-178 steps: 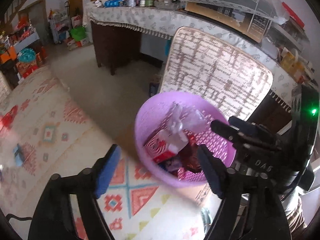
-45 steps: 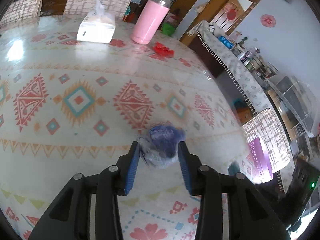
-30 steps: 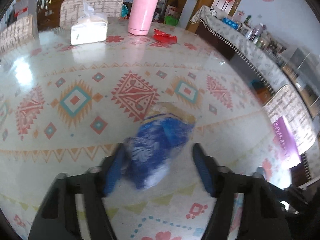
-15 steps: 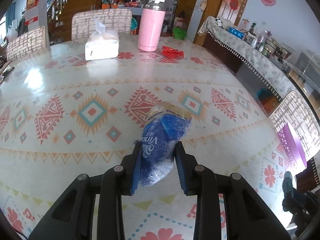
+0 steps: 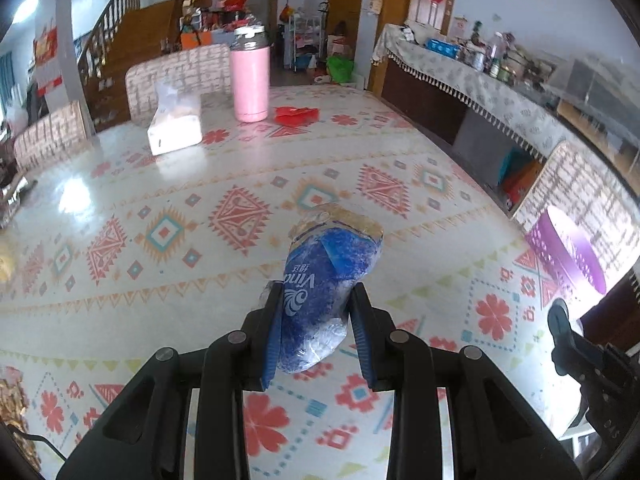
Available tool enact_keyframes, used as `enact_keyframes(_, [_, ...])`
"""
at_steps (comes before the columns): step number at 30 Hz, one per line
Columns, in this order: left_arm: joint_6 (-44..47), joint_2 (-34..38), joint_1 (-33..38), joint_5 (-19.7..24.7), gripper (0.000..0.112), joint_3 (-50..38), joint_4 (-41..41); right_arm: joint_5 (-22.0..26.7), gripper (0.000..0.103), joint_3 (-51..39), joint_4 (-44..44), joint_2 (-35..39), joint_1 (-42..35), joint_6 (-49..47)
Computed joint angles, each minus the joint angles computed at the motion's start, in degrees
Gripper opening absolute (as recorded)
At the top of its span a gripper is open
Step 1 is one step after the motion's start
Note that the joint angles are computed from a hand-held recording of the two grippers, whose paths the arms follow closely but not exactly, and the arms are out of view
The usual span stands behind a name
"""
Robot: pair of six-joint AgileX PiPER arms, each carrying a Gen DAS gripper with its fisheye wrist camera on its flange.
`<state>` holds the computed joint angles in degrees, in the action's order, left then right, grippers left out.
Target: Collect trash
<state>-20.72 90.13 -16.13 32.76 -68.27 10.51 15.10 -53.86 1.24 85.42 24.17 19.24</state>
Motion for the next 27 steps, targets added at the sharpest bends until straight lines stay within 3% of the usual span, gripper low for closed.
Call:
enact_keyframes(5, [-3.14,0.80,-4.44,2.25,0.031,-1.23,2.31,-1.16,0.029,2.83,5.23,-2.36,-2.35,-5.73])
enact_keyframes(18, [-18.31,4.63,-17.07,8.66,0.031,-6.62,20.91,-0.54,0.029,6.92,37.53,-4.47,-11.96,-39.62])
enact_keyframes(27, [-18.31,9.36,-21.18,11.63,0.031,-13.40,21.84,2.75,0.029,7.74,50.37,-4.70,-18.83,-54.70])
